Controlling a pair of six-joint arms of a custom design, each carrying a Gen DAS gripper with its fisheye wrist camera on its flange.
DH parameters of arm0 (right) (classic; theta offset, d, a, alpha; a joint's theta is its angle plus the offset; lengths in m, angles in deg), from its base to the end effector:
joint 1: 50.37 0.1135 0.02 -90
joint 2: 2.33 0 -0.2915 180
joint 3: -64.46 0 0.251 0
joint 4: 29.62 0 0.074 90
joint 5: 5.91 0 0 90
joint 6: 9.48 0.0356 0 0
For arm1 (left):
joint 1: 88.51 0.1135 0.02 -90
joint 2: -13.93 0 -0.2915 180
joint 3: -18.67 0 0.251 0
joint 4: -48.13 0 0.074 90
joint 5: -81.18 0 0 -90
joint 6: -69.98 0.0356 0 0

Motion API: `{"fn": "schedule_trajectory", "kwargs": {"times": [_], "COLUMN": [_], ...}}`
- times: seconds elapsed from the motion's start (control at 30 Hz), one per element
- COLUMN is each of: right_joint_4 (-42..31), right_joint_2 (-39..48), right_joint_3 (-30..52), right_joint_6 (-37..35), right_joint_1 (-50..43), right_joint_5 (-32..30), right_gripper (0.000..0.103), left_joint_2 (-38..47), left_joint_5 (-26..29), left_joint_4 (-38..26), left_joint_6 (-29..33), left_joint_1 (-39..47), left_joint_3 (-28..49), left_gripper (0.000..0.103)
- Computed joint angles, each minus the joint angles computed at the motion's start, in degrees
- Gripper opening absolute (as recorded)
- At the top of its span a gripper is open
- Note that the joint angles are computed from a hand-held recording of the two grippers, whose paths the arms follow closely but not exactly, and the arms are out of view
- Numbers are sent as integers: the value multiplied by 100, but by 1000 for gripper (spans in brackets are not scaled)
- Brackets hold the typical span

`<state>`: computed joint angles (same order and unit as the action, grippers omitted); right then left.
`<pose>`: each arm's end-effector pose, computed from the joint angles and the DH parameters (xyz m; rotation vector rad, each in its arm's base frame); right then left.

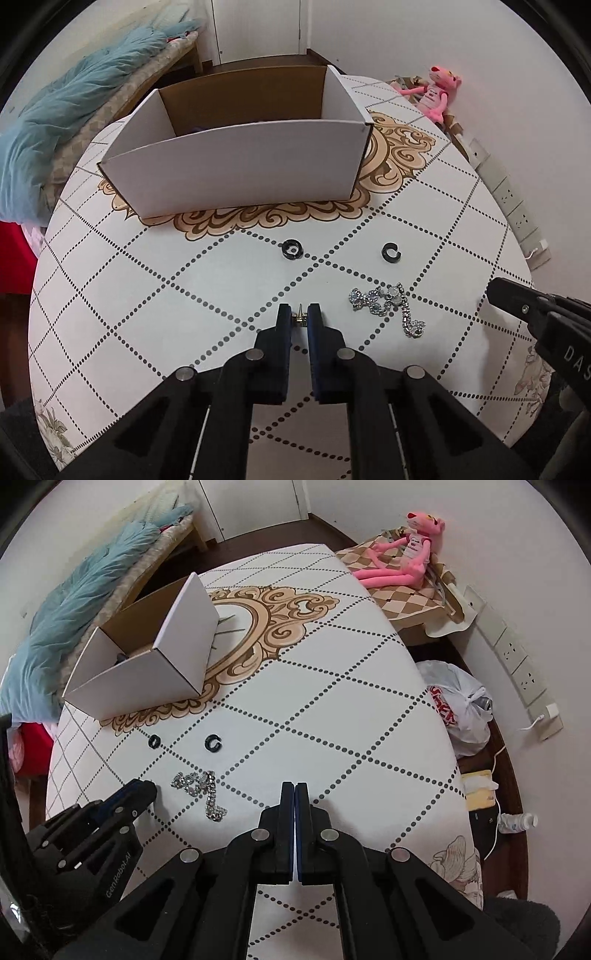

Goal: Organize jewelry

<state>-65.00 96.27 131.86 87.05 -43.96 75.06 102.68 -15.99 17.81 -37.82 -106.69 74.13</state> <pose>0.3190 0.0415 0.1715 -0.0420 2.7400 0.2790 0.2598 -0.0807 0.1692 -0.0303 2.6658 -0.0342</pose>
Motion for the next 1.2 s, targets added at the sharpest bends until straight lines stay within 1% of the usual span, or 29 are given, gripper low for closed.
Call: {"fn": "schedule_trajectory", "kwargs": {"times": [0.03, 0.1, 0.17, 0.2, 0.27, 0.33, 0.43, 0.5, 0.53, 0.57, 0.63, 0.67, 0.7, 0.73, 0.77, 0.93, 1.0, 1.07, 1.17, 1.2], "right_joint_4": [-7, -94, -129, -141, -142, -89, 0, -8, -94, 40, 36, 86, 164, 266, 324, 291, 367, 222, -39, -176], "right_joint_2": [-9, -10, 11, 19, 57, 106, 306, 536, 692, 672, 726, 750, 761, 739, 735, 734, 517, 235, -66, -86], "right_joint_3": [8, 81, 133, 159, 205, 236, 345, 474, 585, 520, 539, 529, 489, 429, 392, 339, 182, 184, 427, 627], "right_joint_6": [8, 9, -21, -33, -51, -21, 25, 24, 25, 33, -38, -14, -13, -46, -33, 112, 268, 324, 402, 387], "right_joint_1": [2, -23, -32, 3, 144, 352, 729, 1013, 1115, 1249, 1511, 1623, 1693, 1733, 1701, 1336, 1143, 920, 715, 659], "right_joint_5": [-30, -266, -556, -663, -735, -656, -463, -238, -115, 102, 547, 758, 894, 1005, 967, 372, 64, -266, -684, -820], "right_gripper": [2, 16, 51, 55, 56, 56, 56, 56, 57, 58, 58, 54, 47, 13, 7, 6, 6, 6, 6, 6], "left_joint_2": [-81, -273, -521, -613, -777, -893, -909, -919, -936, -963, -1004, -1034, -1046, -1046, -1050, -1136, -1204, -1265, -1262, -1239], "left_joint_5": [40, 100, 180, 207, 236, 299, 308, 376, 392, 420, 437, 456, 466, 464, 466, 534, 628, 757, 1083, 1188], "left_joint_4": [-26, -97, -240, -286, -416, -518, -532, -539, -540, -541, -547, -546, -546, -542, -555, -662, -786, -942, -1287, -1401], "left_joint_6": [21, 42, 138, 173, 334, 508, 625, 724, 719, 739, 734, 746, 739, 720, 712, 722, 764, 800, 864, 889], "left_joint_1": [59, 181, 440, 552, 853, 1196, 1482, 1716, 1762, 1813, 1847, 1866, 1863, 1842, 1829, 1828, 1878, 1930, 2065, 2106], "left_joint_3": [-28, -82, -114, -138, -168, -213, -285, -349, -386, -421, -468, -498, -509, -508, -491, -398, -304, -162, 248, 425], "left_gripper": [6, 6, 6, 6, 6, 6, 6, 6, 6, 6, 6, 6, 6, 6, 6, 6, 6, 6, 6, 6]}}
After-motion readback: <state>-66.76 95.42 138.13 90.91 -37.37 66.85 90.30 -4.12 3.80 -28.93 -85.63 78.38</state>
